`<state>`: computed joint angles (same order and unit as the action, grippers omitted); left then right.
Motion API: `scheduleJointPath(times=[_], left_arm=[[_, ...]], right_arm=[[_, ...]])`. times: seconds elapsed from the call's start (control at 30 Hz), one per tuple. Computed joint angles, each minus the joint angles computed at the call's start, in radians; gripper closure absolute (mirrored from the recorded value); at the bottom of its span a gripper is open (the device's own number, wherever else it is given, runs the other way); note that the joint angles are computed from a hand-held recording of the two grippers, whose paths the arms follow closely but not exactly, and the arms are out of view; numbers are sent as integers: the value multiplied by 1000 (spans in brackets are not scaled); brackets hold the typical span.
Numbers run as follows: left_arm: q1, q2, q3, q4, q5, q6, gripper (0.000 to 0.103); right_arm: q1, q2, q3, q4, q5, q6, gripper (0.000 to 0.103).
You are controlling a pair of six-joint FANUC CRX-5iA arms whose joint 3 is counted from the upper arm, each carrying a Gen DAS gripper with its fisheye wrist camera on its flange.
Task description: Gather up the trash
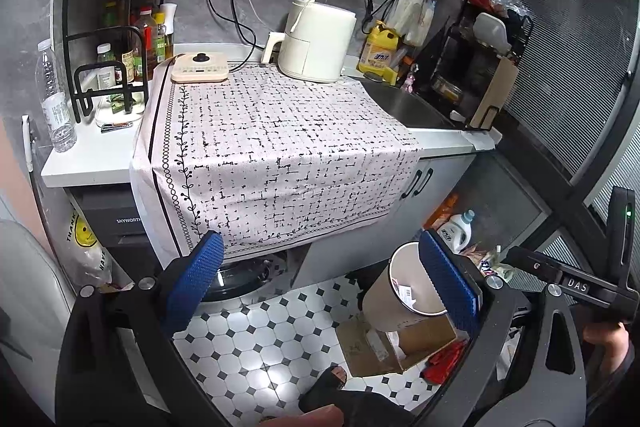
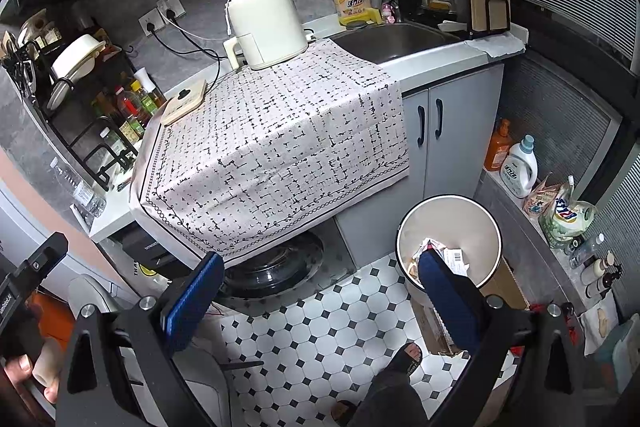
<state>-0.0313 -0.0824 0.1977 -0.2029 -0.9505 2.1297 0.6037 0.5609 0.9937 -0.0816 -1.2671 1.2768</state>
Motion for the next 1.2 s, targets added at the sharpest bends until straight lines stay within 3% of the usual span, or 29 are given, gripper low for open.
scheduleJointPath(times=[1.2], left_arm=[[0,0,0,16,13,-45,6]], right_arm=[[-6,-27,-36,17,31,-16,8]])
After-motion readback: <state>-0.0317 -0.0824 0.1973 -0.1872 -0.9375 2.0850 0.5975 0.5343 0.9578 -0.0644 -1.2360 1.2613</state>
